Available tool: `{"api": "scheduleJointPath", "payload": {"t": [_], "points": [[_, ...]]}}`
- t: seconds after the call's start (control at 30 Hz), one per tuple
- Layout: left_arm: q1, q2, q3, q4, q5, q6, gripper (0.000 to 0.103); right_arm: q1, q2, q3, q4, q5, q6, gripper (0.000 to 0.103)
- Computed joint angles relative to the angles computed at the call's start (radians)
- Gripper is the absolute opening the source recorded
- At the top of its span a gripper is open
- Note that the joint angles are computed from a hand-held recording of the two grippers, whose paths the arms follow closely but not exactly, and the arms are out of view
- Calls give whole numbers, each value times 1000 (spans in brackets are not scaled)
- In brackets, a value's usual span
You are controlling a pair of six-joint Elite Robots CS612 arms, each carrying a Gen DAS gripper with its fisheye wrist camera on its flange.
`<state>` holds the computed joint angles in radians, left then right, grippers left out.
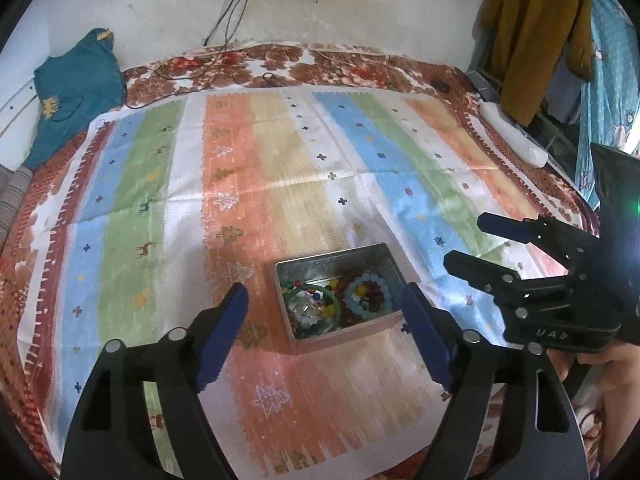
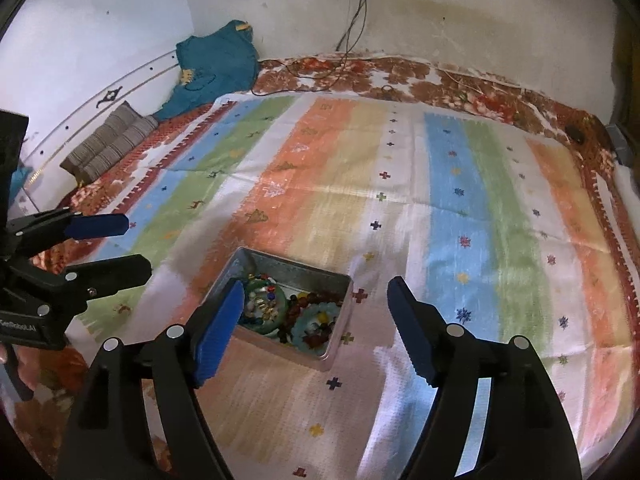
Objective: Organize jewelry
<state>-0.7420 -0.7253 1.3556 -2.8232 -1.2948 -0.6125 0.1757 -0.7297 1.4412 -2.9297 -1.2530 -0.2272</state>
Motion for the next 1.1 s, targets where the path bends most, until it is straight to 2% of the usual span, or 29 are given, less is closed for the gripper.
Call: {"api": "scheduleJointPath", "payload": {"t": [0.07, 0.23, 0.3, 0.4, 0.53, 0.63, 1.1], "points": [[-7, -7, 14, -1, 35, 3, 83, -2, -6, 14, -18, 2, 6, 77], [-14, -18, 41, -33, 47, -6, 92, -4, -21, 49, -67, -13, 20, 87], [-19, -20, 50, -51, 61, -5, 95, -7, -32, 70, -82, -6, 17, 95], [-34, -22, 56, -44, 111, 21, 97, -9, -43, 94, -98, -11, 9, 96], [-45, -25, 64, -40, 134, 37, 97, -6, -49, 111, -114, -17, -12, 97], [-57, -31, 72, -22, 200, 37, 97, -9, -53, 119, -122, -2, -17, 97], [-61, -39, 87, -32, 192, 33, 97, -10, -59, 143, -154, 2, -19, 97]]}}
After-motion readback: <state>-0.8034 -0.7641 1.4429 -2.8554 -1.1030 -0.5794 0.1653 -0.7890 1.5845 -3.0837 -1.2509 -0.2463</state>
